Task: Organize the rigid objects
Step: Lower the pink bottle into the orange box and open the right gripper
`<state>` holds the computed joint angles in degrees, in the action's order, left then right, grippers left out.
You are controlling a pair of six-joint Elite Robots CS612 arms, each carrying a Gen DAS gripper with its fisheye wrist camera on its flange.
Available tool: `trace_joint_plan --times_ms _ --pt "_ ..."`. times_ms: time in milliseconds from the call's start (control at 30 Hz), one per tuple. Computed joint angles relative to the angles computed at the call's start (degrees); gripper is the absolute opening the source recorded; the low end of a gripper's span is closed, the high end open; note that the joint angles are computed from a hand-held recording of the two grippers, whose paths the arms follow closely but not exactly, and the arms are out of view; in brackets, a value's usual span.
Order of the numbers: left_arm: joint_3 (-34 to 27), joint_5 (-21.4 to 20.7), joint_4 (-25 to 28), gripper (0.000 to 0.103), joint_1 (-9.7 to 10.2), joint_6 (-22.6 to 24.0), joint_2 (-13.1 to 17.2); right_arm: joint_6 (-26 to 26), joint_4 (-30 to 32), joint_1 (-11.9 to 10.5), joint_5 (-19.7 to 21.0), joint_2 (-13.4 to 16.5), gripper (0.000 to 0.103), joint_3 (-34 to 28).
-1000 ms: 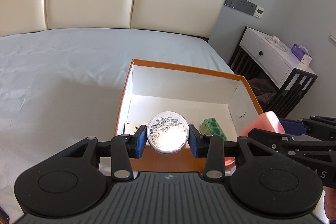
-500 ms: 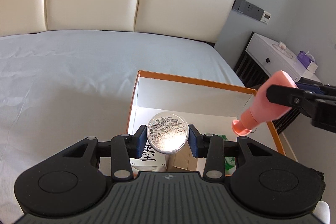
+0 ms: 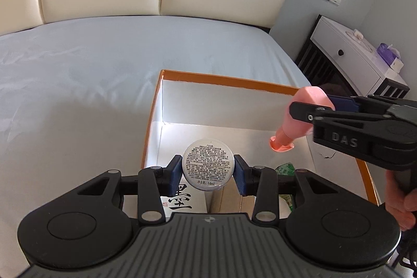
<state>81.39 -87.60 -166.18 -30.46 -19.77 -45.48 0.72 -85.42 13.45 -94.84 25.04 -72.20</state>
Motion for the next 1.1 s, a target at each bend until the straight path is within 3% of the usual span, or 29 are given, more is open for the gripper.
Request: trace_joint_plan --times_ms 133,367,533,800,900,1033,1100 --pt "-1.52 -0.82 1.86 0.046 0.01 0.5 0.8 -1.92 -0.56 0.19 -1.87 -0.13 0.044 1.79" --pt "-2.93 -0.13 4.47 0.046 -0.13 1.08 1.53 -8.23 -0.55 1.26 -9.55 -0.65 0.044 4.83" --pt "-4.42 0.22 6.61 0.046 -0.03 0.92 2.25 -10.64 0.87 1.6 -11.67 -0.95 0.044 6.42" --pt "-6.02 -0.81 8.98 0.046 0.28 0.17 3.0 -7.72 2.89 0.81 -6.79 -1.91 0.044 8.24" --pt "-6.38 -0.77 9.67 0.046 0.34 0.06 3.19 -5.86 3.47 0.14 -2.41 -2.32 0.044 8.63" --pt "-6.8 -1.16 10.35 0.046 0.44 0.13 3.36 -4.56 3.87 -0.25 0.06 -2.54 0.045 8.73" --pt "-7.17 -1.25 10.8 0.046 0.43 0.08 3.51 -2.79 4.16 -0.81 3.28 -2.57 0.05 8.51"
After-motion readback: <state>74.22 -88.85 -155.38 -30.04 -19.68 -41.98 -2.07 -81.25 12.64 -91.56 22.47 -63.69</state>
